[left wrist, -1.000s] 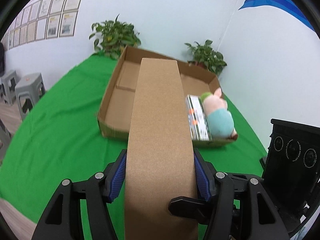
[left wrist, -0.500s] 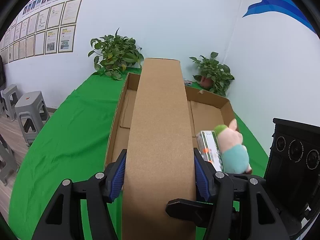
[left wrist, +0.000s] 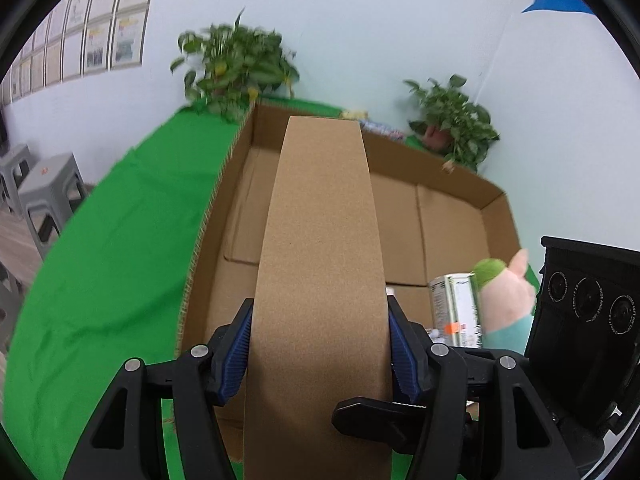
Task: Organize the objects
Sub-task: 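Lower the cardboard strip into the box beside the hair dryer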
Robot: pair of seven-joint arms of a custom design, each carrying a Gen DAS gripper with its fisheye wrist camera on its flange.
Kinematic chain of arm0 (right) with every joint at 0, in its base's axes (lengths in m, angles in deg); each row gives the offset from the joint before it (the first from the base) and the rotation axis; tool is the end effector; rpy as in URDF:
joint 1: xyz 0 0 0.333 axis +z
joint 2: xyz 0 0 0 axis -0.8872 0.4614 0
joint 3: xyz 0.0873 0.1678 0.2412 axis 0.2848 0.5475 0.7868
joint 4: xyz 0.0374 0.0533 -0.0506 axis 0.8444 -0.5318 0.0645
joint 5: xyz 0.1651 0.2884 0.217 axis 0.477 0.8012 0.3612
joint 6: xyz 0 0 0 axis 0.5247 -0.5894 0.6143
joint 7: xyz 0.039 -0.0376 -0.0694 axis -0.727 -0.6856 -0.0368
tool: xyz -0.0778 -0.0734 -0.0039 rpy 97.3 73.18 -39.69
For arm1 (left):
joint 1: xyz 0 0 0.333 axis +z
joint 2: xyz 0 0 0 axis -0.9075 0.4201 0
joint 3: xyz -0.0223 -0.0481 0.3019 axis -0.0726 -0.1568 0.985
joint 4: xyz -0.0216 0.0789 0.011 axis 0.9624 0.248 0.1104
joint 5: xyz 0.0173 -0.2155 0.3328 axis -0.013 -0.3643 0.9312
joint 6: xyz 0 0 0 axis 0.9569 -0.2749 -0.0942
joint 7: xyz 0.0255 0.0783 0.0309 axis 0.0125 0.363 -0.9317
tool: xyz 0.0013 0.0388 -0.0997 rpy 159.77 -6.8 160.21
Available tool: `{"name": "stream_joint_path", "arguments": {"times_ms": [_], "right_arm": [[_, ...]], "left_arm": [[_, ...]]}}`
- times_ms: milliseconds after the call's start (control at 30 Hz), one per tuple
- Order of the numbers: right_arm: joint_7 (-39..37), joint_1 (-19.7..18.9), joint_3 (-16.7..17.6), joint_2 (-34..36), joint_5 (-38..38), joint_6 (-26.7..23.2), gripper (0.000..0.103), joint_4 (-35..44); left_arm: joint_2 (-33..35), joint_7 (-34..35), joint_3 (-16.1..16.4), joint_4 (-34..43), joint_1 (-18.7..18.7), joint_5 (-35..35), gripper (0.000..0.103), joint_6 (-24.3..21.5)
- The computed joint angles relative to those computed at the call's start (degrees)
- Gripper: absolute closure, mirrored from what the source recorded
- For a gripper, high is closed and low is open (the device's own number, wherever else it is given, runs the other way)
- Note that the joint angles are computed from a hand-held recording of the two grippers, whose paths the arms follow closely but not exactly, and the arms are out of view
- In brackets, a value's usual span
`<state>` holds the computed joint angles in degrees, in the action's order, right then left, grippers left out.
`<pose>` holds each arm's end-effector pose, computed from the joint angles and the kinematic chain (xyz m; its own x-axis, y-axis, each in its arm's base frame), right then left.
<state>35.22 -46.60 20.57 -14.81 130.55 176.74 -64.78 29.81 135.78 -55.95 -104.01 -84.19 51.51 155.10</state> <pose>0.6220 0.3095 0.4046 0.6161 -0.5618 -0.5520 -0.6508 0.0316 -0.7586 0.5886 -0.3938 0.5221 -0.2025 -0.9389 0.2781 -0.7524 -0.0326 -0.6578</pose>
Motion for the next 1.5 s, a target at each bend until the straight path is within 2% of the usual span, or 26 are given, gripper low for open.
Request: {"name": "stream_joint_path", "arguments": {"times_ms": [167, 267, 467, 667, 800, 1067, 1367, 1500], "right_arm": [[9.10, 0.26, -0.54, 2.84, -5.36, 0.46, 0.086, 0.90], [18.52, 0.83, -0.78, 4.35, -11.02, 1.66, 0.089, 1.91], [23.95, -0.53, 0.43, 5.71, -13.92, 1.19, 0.091, 2.18], [22.83, -1.75, 1.54, 4.48, -11.20, 0.86, 0.093, 0.33], [21.57, -2.26, 1.73, 4.29, -8.78, -0.43, 0.093, -0.18], [23.31, -2.05, 0.86, 5.00, -8.27, -1.58, 0.093, 0.88], [22.39, -3.05, 1.41, 5.85, -5.94, -1.31, 0.093, 1.51], [21.53, -3.32, 1.42, 5.82, -4.23, -1.21, 0.092, 1.11]], "left_arm": [[5.36, -0.50, 0.14, 2.81, -0.55, -0.50, 0.046, -0.28], [6.87, -2.12, 0.92, 3.88, -1.27, 0.62, 0.046, -1.03], [8.98, -4.45, 2.06, 5.40, -2.98, 3.37, 0.046, -1.89], [7.10, -6.54, 2.69, 3.85, -5.16, 7.05, 0.047, -3.49], [6.85, -6.59, 2.43, 4.71, -6.07, 8.53, 0.047, -6.09], [8.04, -2.37, 0.72, 6.80, -4.43, 4.79, 0.047, -7.86], [10.20, -3.24, 1.50, 9.63, -5.43, 4.17, 0.045, -8.64], [11.08, -0.85, -0.28, 9.87, -3.90, 1.17, 0.042, -7.62]]}}
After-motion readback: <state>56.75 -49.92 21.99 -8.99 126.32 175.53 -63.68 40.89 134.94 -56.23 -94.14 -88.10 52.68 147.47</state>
